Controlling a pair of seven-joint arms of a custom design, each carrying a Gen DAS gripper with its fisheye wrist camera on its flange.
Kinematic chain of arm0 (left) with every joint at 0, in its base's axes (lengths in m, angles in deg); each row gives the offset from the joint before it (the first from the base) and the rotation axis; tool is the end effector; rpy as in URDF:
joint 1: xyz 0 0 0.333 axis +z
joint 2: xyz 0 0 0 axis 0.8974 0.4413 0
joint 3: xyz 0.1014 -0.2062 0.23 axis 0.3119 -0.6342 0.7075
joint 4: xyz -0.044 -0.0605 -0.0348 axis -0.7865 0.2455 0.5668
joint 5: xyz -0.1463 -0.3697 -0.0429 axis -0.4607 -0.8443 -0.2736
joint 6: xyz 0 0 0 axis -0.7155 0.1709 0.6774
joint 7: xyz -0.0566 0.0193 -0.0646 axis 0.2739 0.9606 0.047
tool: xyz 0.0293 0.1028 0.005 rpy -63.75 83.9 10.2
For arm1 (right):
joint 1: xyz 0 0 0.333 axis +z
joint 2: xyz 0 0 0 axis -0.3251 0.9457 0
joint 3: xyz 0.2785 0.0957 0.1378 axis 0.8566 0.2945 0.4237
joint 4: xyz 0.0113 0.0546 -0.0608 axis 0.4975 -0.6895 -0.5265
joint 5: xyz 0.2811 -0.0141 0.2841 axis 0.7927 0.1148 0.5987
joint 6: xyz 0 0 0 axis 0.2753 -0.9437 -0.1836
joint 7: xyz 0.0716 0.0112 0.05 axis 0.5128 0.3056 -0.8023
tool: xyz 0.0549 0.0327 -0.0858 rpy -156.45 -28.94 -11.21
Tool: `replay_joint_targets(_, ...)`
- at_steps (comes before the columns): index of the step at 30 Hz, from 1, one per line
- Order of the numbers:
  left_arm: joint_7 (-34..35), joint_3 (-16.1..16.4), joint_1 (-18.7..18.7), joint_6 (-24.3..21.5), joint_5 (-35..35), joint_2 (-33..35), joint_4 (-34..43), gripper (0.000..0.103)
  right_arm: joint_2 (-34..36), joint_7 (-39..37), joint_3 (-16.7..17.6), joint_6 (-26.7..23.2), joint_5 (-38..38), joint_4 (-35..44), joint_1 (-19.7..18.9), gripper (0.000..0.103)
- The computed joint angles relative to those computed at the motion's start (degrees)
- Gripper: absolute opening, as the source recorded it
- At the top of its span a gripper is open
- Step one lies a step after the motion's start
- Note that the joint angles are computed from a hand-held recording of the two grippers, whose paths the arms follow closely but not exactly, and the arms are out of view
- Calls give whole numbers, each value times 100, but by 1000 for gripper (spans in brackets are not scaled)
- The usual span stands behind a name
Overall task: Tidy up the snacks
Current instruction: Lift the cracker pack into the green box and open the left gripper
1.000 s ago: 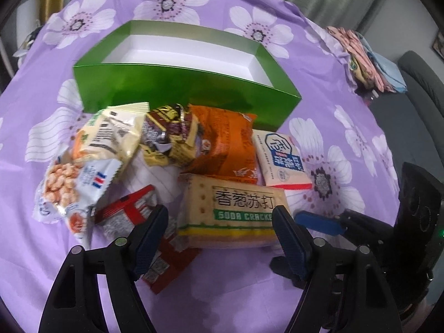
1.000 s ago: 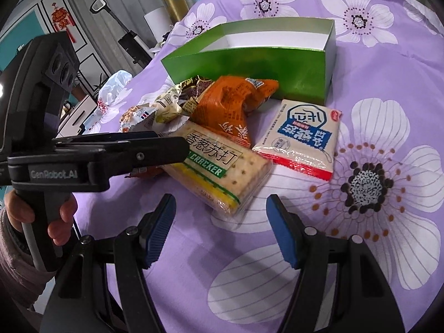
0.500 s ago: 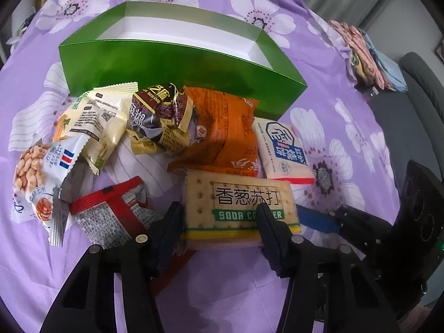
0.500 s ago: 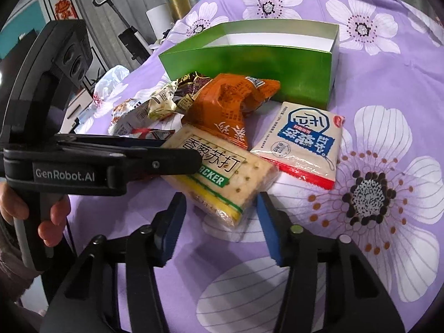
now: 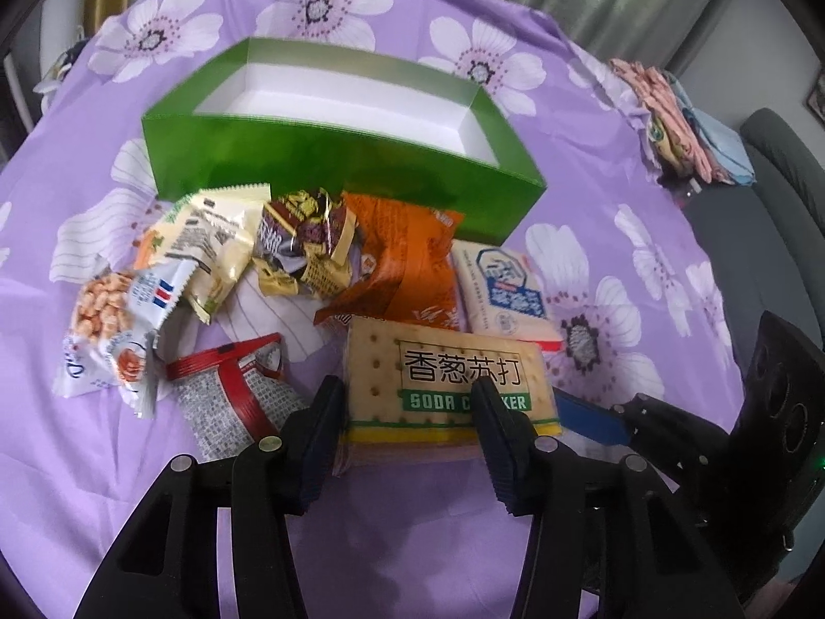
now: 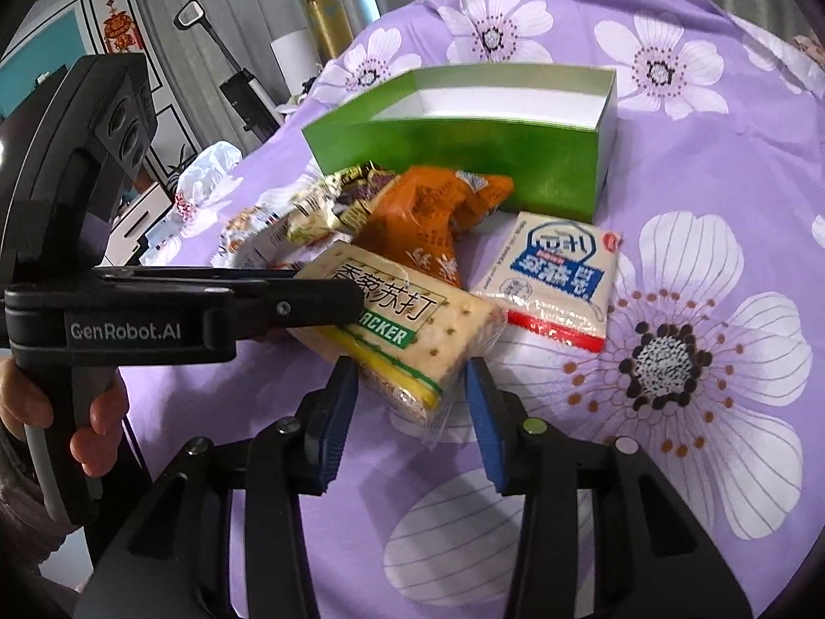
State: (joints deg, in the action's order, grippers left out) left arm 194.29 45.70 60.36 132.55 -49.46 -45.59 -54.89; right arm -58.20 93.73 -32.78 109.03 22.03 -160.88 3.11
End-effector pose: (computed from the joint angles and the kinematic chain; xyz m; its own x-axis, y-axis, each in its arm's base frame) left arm 0.5249 -0.0817 0.3702 -0.4060 -0.8476 0.3416 -0.8330 0.1895 -0.5199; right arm 0.4578 0.2246 0.3204 0.2392 -0.9461 -0.2182 -0.7503 -0.0375 -0.6600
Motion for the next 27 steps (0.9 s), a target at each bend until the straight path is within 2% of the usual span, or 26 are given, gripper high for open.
replay_joint_targets(6,278,40,-78,100,-329,-338,-128,51,-292,-895,-167,78,1059,-97,467,43)
replay_joint_targets(17,805,175,-233,179,-833,-608,11,51,-608,-2479,313,230,2673,0,376,43)
replay_joint_targets(22,930,171,-247,240,-966,-505,255,51,-576,-2931,386,290,3022,195,313,43)
replay_joint_targets(27,982,129,-225,314,-1005,-329,550,51,-449,-2812,285,333,2709,412,237,43)
